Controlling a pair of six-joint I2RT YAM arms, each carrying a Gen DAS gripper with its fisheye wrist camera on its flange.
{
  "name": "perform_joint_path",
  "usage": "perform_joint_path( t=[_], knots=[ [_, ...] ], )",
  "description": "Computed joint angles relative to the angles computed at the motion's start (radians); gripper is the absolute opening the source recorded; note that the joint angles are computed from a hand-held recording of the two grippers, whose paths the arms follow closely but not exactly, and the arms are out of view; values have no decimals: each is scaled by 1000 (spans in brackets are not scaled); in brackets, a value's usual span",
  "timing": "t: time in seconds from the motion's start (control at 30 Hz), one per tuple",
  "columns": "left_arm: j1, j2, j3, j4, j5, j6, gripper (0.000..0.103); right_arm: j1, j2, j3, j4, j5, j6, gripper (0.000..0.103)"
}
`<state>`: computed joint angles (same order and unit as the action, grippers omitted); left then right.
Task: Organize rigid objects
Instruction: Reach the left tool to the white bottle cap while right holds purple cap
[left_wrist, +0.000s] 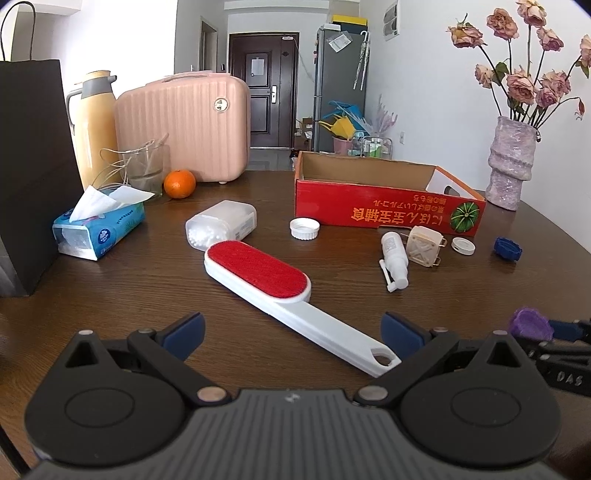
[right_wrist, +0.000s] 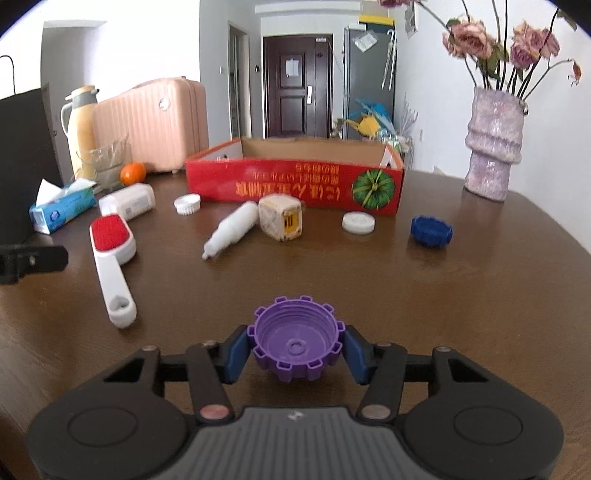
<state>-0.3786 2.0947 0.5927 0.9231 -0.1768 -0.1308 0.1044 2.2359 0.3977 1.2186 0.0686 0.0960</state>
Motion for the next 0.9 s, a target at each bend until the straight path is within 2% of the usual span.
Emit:
perform_joint_path(
  t=[0.3,0.63,0.9],
  knots=[
    [29,-6,33,-50,-11,3,103,-14,-61,23,-36,0,-35,53],
    [36,19,162,-205,-64,-12,103,-40,-68,102,-86,-34,-72,53],
    [15,70,327,-369,-108,-35,103,-75,-47,182,-110,-63,-85,53]
  ],
)
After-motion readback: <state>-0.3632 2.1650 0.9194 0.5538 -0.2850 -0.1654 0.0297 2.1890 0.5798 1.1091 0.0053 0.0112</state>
